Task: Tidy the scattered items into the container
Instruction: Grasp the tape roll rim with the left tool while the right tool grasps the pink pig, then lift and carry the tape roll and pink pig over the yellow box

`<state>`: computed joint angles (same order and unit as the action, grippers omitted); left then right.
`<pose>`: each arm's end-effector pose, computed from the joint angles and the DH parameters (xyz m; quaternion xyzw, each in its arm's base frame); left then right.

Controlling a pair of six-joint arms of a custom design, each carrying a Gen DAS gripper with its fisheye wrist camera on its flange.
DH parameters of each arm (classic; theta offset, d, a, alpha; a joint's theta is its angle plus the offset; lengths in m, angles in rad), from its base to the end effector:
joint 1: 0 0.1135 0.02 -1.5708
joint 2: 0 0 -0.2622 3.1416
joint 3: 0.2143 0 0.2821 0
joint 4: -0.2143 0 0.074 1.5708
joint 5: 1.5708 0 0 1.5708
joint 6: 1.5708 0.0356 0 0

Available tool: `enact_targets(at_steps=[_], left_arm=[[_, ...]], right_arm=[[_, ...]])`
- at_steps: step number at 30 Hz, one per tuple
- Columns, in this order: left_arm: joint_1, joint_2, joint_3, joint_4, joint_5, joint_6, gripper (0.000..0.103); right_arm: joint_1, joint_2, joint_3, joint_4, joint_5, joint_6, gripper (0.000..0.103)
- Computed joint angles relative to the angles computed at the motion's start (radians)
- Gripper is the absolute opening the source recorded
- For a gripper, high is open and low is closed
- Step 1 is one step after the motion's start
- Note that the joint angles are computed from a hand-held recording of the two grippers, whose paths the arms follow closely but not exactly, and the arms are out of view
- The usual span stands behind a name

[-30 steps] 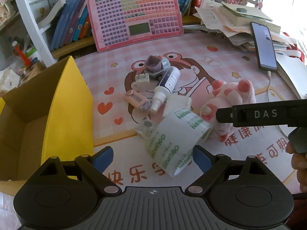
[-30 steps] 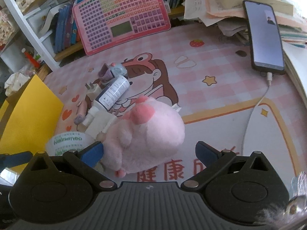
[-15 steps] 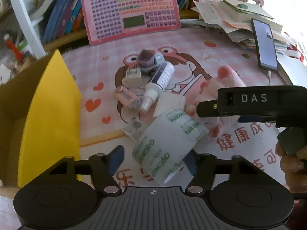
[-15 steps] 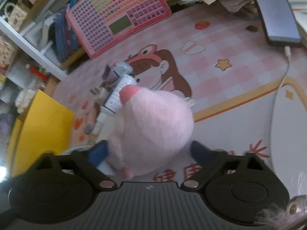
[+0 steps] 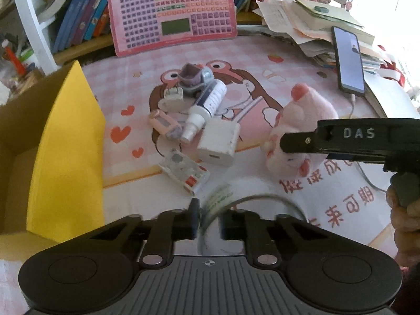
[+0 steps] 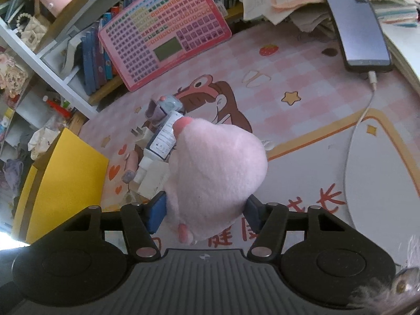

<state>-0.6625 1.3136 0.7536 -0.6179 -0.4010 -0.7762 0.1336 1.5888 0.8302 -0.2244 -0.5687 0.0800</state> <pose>0.2132 -0.1487 0.1728 -0.0934 0.9574 0.0209 0.2726 0.3183 0.0621 0.1430 -0.1058 0.9162 0.2966 0.2478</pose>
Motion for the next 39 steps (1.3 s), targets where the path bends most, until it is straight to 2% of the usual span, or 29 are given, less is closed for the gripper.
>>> enact_targets(at_steps=[5, 11, 17, 25, 34, 39], left_arm=[[-0.008, -0.043, -0.028, -0.009, 0.002, -0.069, 0.006], [-0.048, -0.097, -0.043, -0.037, -0.041, -0.124, 0.006], [-0.074, -0.128, -0.070, -0.031, -0.037, -0.154, 0.006], [-0.111, -0.246, -0.146, -0.027, -0.060, -0.189, 0.006], [-0.127, -0.556, -0.309, -0.074, -0.052, -0.224, 0.006], [-0.182, -0.786, -0.374, -0.208, -0.080, -0.254, 0.006]], right_arm=[[-0.017, -0.079, -0.057, 0.001, -0.008, -0.021, 0.059], [-0.038, -0.139, -0.093, -0.031, -0.014, -0.041, 0.059], [-0.042, -0.187, -0.117, -0.103, 0.003, -0.090, 0.059], [0.002, -0.277, -0.164, -0.115, 0.051, -0.093, 0.059], [0.140, -0.444, -0.225, -0.138, 0.183, -0.040, 0.059], [0.247, -0.568, -0.283, -0.186, 0.299, 0.049, 0.059]])
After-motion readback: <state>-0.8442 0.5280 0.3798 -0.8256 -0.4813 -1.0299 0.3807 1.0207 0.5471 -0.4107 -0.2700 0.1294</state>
